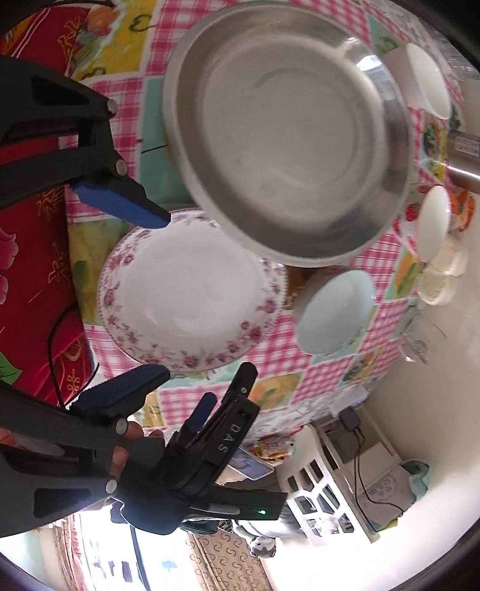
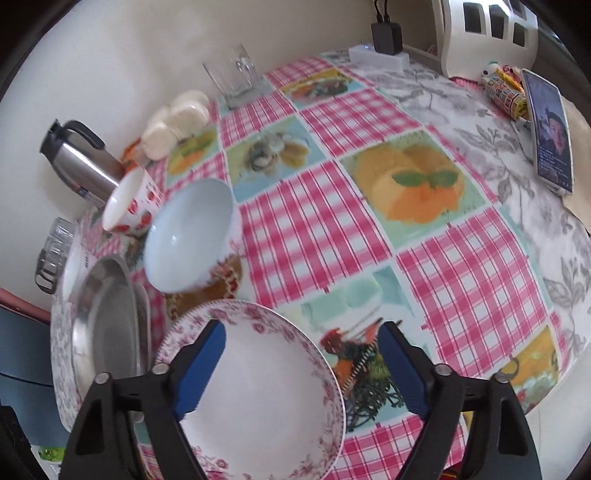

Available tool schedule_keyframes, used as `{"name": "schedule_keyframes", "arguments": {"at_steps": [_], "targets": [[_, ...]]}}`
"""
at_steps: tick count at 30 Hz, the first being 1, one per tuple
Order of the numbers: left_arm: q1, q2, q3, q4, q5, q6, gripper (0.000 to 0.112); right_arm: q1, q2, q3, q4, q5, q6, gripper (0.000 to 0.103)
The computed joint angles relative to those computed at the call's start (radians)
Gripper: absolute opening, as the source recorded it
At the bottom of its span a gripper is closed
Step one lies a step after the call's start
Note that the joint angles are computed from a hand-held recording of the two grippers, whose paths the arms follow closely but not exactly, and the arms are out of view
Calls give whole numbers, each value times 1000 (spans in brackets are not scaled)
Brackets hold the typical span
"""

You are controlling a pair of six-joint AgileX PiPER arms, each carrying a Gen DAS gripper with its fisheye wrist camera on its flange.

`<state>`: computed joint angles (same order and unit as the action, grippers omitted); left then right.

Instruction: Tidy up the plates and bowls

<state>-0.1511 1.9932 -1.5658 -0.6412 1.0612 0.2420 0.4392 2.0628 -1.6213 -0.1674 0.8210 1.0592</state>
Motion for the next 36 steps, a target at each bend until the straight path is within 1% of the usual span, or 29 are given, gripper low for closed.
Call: {"name": "schedule_keyframes", "arguments": {"at_steps": [2, 4, 8, 10, 11, 13, 14, 16, 19, 22, 26, 29, 32, 36], "targets": [[-5, 11, 4, 19, -1, -19, 69, -2, 11, -6, 17, 15, -14, 81], [-10, 19, 9, 35, -6, -38, 65, -8, 28, -16, 46, 26, -39, 74], [-5, 40, 13, 36, -5, -59, 60, -27, 31, 17, 113, -1, -80, 62], [-4, 47, 15, 45, -8, -73, 60, -35, 34, 30, 142, -13, -100, 51], [-4, 51, 18, 51, -10, -82, 58, -38, 34, 37, 154, -17, -108, 49], [-2, 58, 21, 56, -9, -91, 54, -40, 33, 51, 166, -24, -113, 41], [-1, 63, 18, 59, -6, -95, 52, -39, 29, 57, 169, -26, -113, 39], [-2, 71, 12, 60, -4, -98, 50, -41, 28, 69, 179, -36, -119, 37], [2, 92, 0, 62, -4, -111, 43, -49, 41, 57, 195, -39, -138, 35], [6, 110, -6, 64, -5, -125, 37, -55, 37, 70, 209, -61, -151, 35], [6, 140, -18, 60, -13, -136, 26, -53, 35, 75, 203, -64, -161, 35], [8, 155, -20, 56, -22, -145, 20, -54, 38, 74, 208, -72, -173, 35], [7, 159, -18, 49, -39, -147, 17, -63, 34, 91, 231, -103, -200, 33], [3, 162, -12, 40, -63, -147, 14, -80, 7, 156, 276, -174, -249, 29]]}}
